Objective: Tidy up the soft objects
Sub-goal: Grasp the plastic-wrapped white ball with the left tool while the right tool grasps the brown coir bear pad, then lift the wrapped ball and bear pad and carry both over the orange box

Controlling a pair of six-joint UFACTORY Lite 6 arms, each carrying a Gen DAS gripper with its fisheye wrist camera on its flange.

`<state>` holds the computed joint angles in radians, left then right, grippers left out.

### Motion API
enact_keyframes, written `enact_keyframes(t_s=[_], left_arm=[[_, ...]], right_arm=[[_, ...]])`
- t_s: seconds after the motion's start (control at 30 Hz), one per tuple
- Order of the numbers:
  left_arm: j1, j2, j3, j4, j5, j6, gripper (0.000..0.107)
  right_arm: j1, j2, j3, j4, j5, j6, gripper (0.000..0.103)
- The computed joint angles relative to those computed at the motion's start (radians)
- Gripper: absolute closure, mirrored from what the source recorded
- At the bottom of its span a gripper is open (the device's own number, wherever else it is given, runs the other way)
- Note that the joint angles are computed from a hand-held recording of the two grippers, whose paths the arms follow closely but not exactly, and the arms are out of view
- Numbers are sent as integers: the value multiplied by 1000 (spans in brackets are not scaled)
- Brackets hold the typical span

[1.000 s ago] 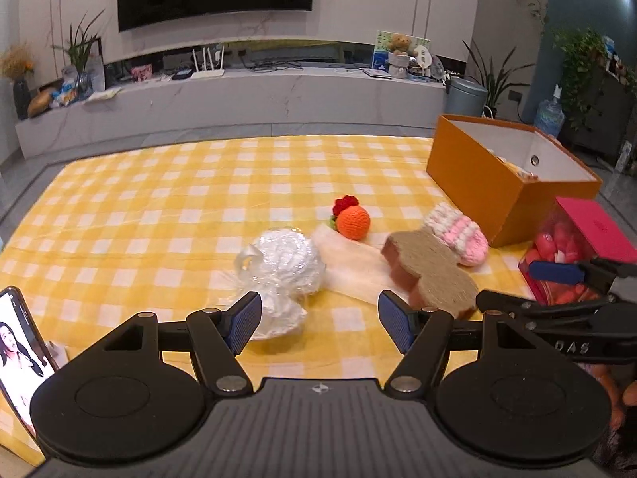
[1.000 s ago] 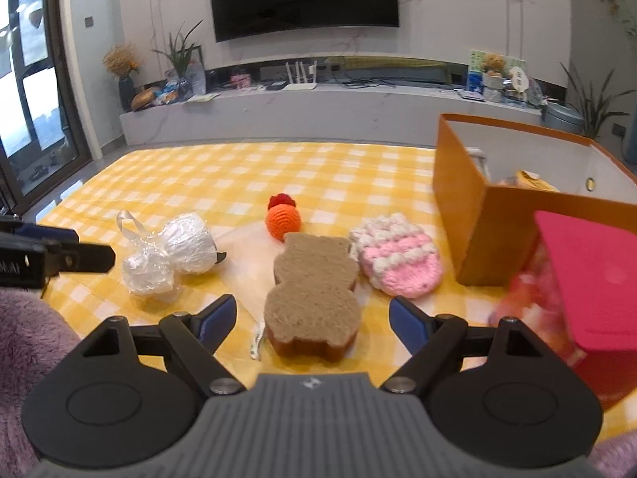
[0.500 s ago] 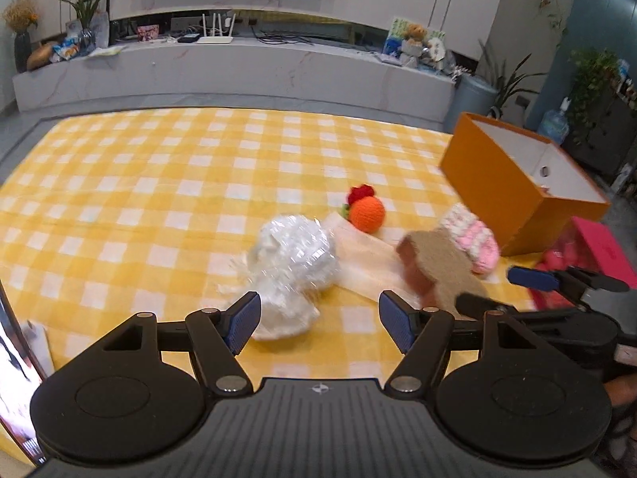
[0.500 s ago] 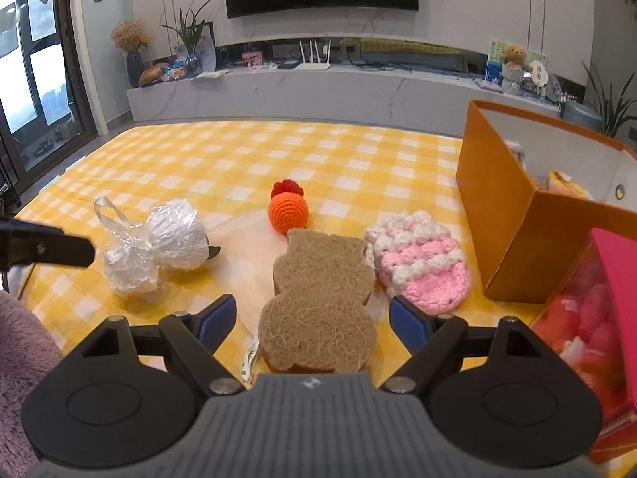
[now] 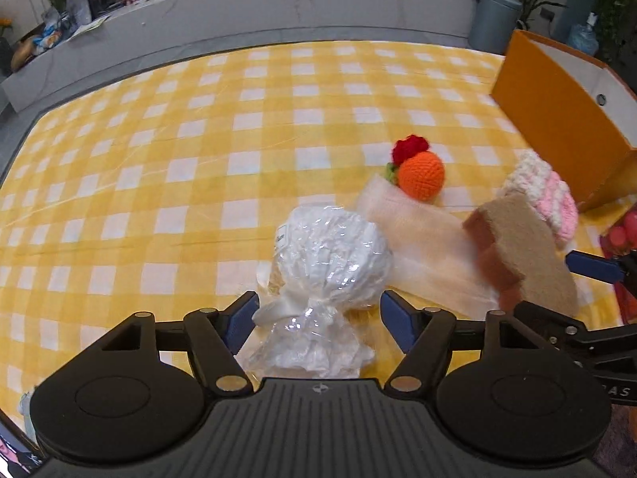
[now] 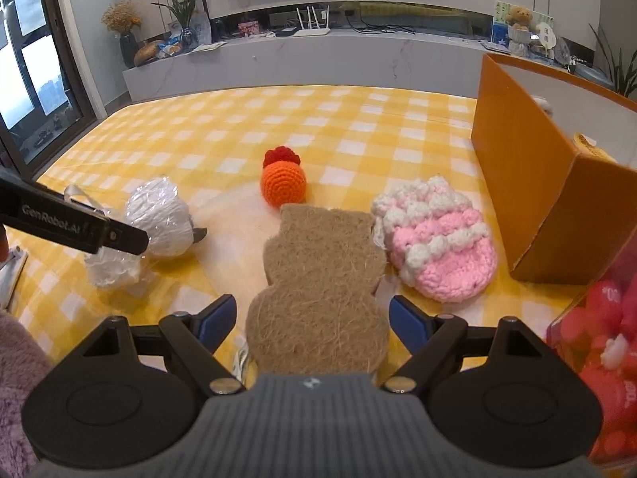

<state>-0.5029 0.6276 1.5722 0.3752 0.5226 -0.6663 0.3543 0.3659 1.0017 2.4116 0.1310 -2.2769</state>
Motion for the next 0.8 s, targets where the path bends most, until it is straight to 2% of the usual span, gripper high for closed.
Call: enact_keyframes(t_s=[0.03, 0.1, 0.23, 0.3, 0.4, 0.53, 0.67, 0.8], left_arm=[[6, 15, 12, -29, 9, 22, 31], [17, 38, 33, -87, 22, 73, 31], [20, 5, 1, -85, -5, 67, 57], [7, -27, -33, -22, -27, 3, 58], [-18, -102, -98, 56, -56, -111, 60], [-76, -252, -233, 199, -116, -362, 60], [-175, -359, -314, 401, -90, -658, 60], [-245, -407, -335, 475, -94, -777, 60]], right_arm=[[-1, 12, 11, -58, -6, 62, 22], [-9, 31, 21, -153, -1, 164, 26], [-22, 3, -23, -43, 48, 43, 27], [-22, -29, -56, 59, 68, -69, 27], [-28, -84, -86, 62, 76, -72, 27], [-48, -211, -179, 193, 139, -218, 27], [-87, -295, -210, 6, 137, -50, 27], [-142, -388, -243, -246, 148, 167, 28]])
